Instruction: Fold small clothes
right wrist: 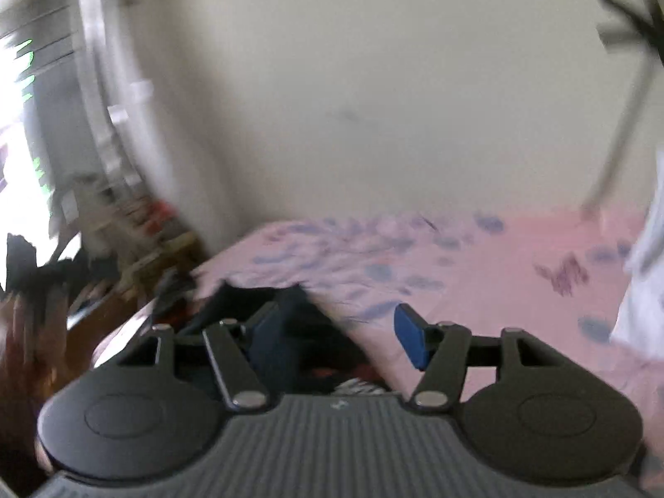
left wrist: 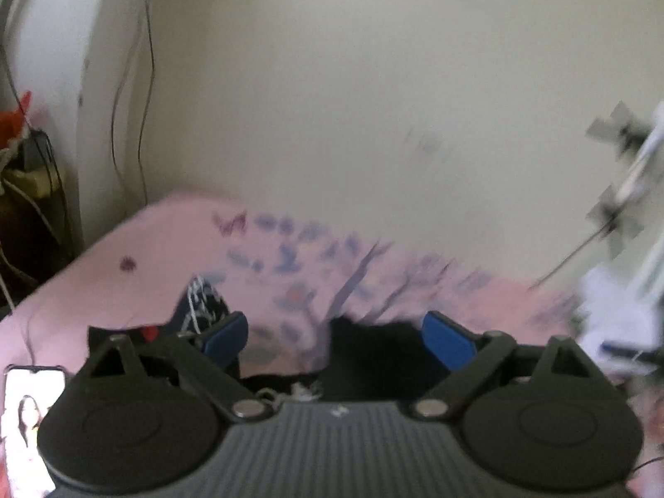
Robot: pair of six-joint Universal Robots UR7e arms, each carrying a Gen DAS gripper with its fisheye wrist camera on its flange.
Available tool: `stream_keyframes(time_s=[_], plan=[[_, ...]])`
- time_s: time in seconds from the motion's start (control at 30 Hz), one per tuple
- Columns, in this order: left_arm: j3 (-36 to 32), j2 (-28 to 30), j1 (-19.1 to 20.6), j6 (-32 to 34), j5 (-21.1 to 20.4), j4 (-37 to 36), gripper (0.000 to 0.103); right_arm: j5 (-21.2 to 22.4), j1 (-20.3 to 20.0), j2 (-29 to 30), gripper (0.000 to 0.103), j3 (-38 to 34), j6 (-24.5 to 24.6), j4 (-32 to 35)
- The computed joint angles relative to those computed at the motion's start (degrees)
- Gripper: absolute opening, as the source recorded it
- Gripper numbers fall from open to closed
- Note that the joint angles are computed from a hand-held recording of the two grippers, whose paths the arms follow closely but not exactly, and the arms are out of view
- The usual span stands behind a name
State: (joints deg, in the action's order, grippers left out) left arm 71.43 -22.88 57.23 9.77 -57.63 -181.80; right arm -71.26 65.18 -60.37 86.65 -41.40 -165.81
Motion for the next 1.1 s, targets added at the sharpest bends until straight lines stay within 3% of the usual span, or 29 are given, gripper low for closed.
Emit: stream_keyframes(time_s=[0.13,0.23,0.33,0.37,0.4,0.43,0.5,0.57,0.63,0.7,0.77,0.87,0.9,0.93,0.97,1.1], plan=[[-10.75,6.79,1.39,-0.88,5.13,11.09,0.091,-10.82,4.47,9.63,0.05,-10.94,-2.19,3.34],[-12.34,8.65,1.52,2.34,9.72,12.1,0.091,-14.88,6.86,13.57,0.049,-15.18,-6.15,10.34],[-10.94,8.61,0.93,7.83,14.85,7.98,0.091,-21.76,8.74,15.89,0.045,-14.59,-12.6,8.23],[-10.41,8.03,1.03,8.25,15.3,7.44,0.09,-22.04,8.89,15.91,0.036,-12.39,-16.11,4.01],[-10.36,7.63,1.06,8.34,16.41,7.53,0.09,-22.25,9.1,15.76,0.005,-10.64,-18.48,0.71],[-11.65,8.09,1.02,8.6,18.82,8.88,0.09,-22.62,9.5,15.44,0.0,-8.35,-19.55,-4.66],[-14.71,9.65,1.03,9.92,23.98,13.15,0.089,-22.24,9.7,15.47,0.0,-5.86,-22.95,-16.66],[-16.12,10.83,0.99,11.47,26.1,14.86,0.089,-22.32,9.3,15.9,0.0,-6.44,-21.12,-26.6],[-15.61,11.3,0.82,14.23,25.04,12.46,0.089,-25.99,8.73,16.08,0.0,-9.1,-15.19,-29.9],[-14.84,11.2,0.62,15.66,22.82,10.65,0.092,-30.52,8.01,16.79,0.0,-10.94,-14.84,-33.81],[-16.29,12.35,0.52,17.96,20.69,9.96,0.095,-33.35,7.17,15.14,0.0,-10.85,-10.46,-29.76],[-22.24,16.26,0.09,22.41,20.98,11.73,0.095,-31.7,5.4,11.2,0.0,-8.63,-4.43,-21.54],[-24.3,17.37,0.01,23.12,20.4,12.97,0.095,-30.03,4.77,10.06,0.011,-7.7,-3.04,-20.47],[-26.22,18.17,0.03,22.82,19.33,14.8,0.095,-28.67,4.42,9.01,0.04,-6.4,-1.81,-20.94],[-28.11,18.87,0.0,21.68,17.96,17.1,0.095,-27.37,4.21,8.21,0.052,-5.86,-0.78,-20.56],[-43.69,26.25,0.18,20.46,13.26,28.76,0.096,-24.17,3.68,7.41,0.054,-7.74,0.71,-15.02]])
